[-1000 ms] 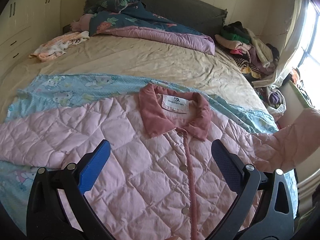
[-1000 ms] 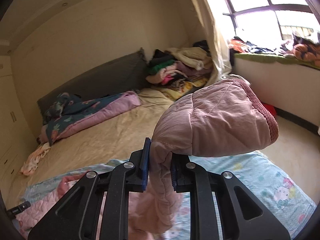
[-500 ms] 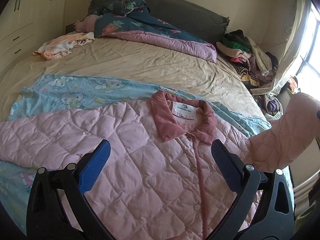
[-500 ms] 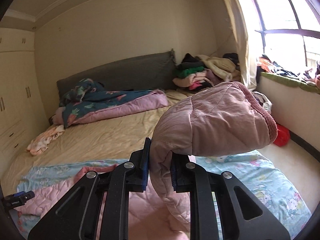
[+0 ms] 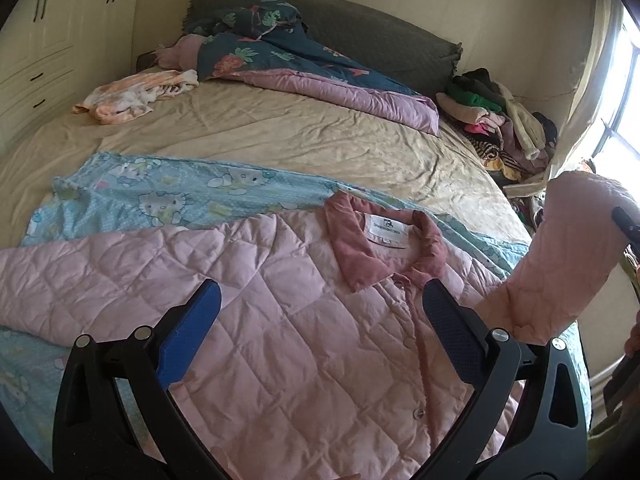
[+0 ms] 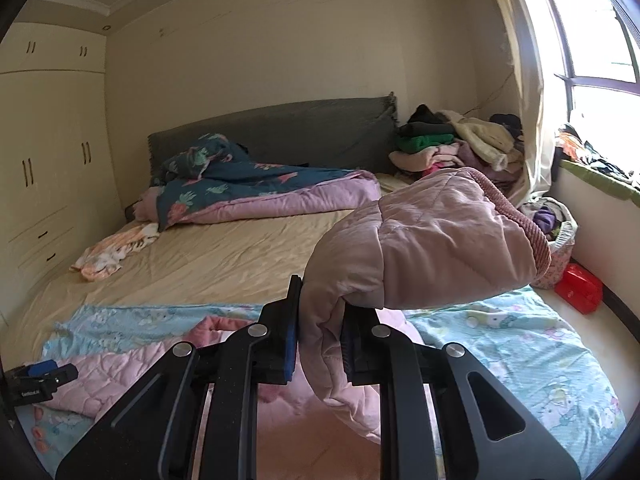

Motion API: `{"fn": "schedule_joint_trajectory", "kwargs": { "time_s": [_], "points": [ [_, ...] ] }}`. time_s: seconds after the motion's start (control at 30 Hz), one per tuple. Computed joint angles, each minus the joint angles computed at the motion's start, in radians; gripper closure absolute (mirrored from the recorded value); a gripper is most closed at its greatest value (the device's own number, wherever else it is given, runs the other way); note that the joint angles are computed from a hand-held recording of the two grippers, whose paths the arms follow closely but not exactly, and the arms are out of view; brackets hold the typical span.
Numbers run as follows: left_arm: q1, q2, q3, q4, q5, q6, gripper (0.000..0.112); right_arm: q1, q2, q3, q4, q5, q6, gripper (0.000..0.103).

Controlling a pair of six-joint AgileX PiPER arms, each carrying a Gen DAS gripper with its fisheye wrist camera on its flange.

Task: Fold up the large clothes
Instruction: 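Fold the sleeve across the jacket front and open the right tool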

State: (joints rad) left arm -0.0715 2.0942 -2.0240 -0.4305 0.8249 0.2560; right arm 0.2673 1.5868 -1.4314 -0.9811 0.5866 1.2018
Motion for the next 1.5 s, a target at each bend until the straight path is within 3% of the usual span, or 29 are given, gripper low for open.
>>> {"fn": "schedule_joint_trajectory", "kwargs": {
  "time_s": [0.63,0.9,1.3,1.5],
  "points": [
    [0.083,0.086,-0.053,-0.11,0.052,0.024,0.018,0.141,0.277,-0.144,0.006,-0.012,-0.019,0.087],
    [0.109,0.115,-0.072,-0.161,0.082,0.031,0.018,0.203,0.413,-0.212,0.043,-0.005,-0.118,0.087],
    [0.134,0.127,-0.089,-0.189,0.087,0.033,0.018,0.249,0.576,-0.346,0.433,-0.028,-0.542,0.08],
    [0.142,0.155,-0.111,-0.209,0.121,0.017,0.018,0.267,0.635,-0.405,0.513,0.02,-0.615,0.076]
  ]
}}
